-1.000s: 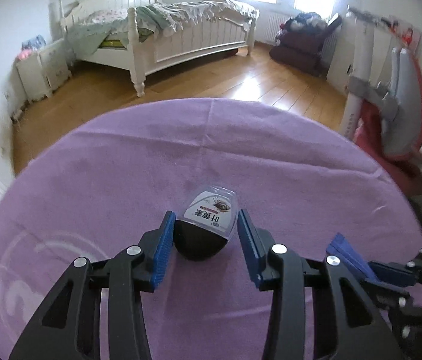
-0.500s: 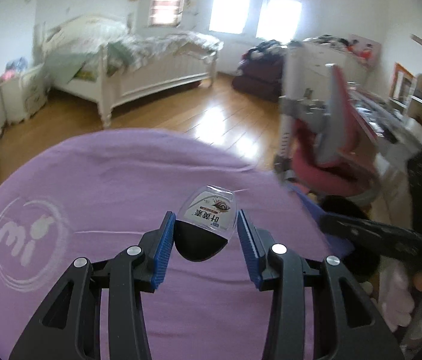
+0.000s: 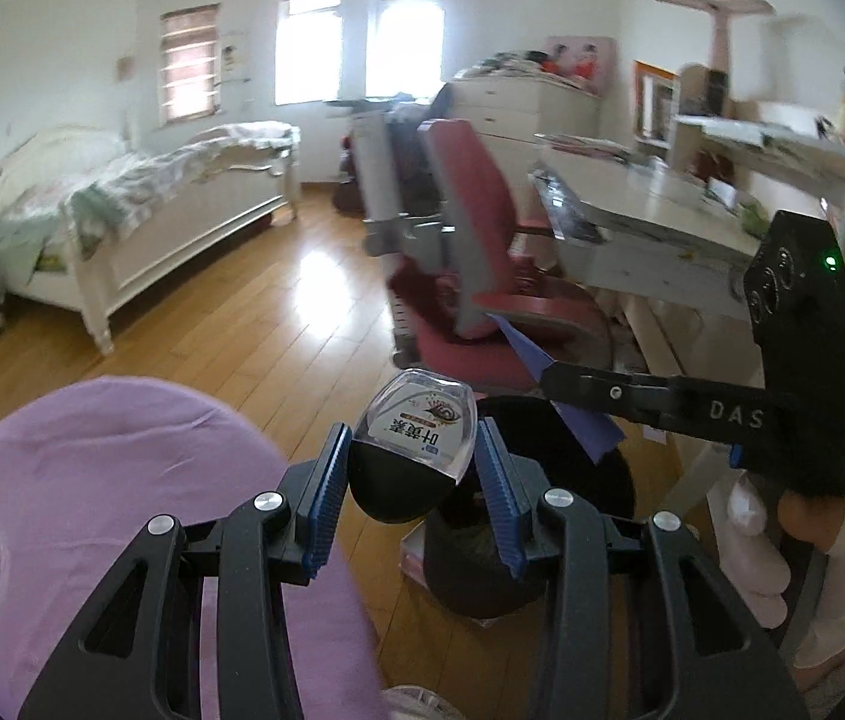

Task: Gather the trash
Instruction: 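Carry bottle and blue tube over the black bin and open both tools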

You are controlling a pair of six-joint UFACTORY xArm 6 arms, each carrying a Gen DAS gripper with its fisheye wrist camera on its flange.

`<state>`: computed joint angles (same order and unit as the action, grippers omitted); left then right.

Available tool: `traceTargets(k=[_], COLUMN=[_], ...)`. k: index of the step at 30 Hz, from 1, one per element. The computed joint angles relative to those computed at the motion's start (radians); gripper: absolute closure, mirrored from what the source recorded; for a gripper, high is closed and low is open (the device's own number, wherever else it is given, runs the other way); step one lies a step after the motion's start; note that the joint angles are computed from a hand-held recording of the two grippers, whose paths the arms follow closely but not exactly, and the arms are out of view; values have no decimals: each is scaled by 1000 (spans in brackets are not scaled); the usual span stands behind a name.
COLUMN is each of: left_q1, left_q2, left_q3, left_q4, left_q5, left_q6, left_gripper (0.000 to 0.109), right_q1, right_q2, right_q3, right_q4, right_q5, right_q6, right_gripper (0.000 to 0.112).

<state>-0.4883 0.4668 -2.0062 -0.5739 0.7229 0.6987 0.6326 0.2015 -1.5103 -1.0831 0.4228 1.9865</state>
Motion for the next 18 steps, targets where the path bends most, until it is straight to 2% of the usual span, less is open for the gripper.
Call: traceTargets(k=[7, 13, 18], left_q1=[-77, -112, -124], left_q2=[34, 98, 199], left_q3=[-41, -108, -226], left_q4=[47, 72, 71], left_q5=[2, 29, 87], left_q6=[-10, -16, -47], left_gripper=[67, 67, 67], right_q1=[-42, -51, -60], right_q2=[-228, -305, -316], right_q3=[306, 423, 472], right_q4=[-190, -260, -270], right_q5=[-6, 13, 22], right_q6=[288, 427, 486], right_gripper=[97, 97, 97])
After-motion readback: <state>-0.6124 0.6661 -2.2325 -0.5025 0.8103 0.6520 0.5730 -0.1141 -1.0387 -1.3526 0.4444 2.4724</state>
